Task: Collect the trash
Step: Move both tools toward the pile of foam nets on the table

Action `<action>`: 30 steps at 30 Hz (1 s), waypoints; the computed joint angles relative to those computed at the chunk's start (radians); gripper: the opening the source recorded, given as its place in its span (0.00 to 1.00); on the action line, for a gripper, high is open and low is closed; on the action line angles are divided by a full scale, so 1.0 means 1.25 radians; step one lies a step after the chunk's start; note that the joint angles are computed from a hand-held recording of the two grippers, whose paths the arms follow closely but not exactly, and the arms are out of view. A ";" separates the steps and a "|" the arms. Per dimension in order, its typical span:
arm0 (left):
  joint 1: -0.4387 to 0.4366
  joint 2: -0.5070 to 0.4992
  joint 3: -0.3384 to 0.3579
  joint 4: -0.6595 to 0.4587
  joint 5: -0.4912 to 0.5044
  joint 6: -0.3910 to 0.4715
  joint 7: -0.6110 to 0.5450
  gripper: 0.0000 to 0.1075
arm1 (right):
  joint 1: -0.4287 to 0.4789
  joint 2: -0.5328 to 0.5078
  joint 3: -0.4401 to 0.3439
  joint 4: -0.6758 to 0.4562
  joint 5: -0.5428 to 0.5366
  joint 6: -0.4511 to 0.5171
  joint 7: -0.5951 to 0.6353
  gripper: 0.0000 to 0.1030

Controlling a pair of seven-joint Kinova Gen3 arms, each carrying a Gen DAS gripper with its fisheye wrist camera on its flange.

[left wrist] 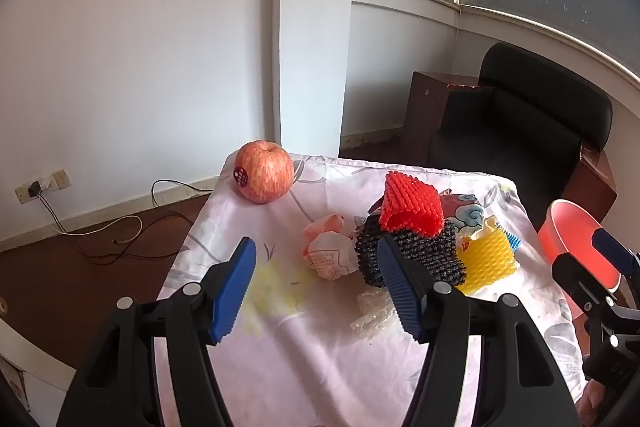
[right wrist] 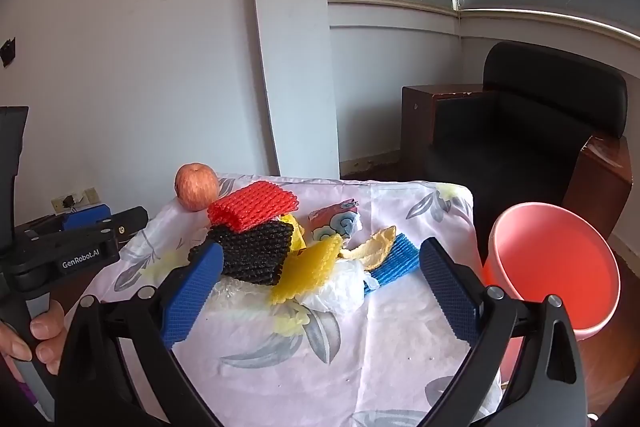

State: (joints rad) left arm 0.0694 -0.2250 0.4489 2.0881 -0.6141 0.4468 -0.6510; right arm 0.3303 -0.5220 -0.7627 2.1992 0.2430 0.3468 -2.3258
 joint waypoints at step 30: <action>-0.014 -0.021 -0.003 0.002 0.040 -0.009 -0.045 0.59 | 0.061 -0.044 -0.016 0.017 -0.058 -0.029 0.022 0.96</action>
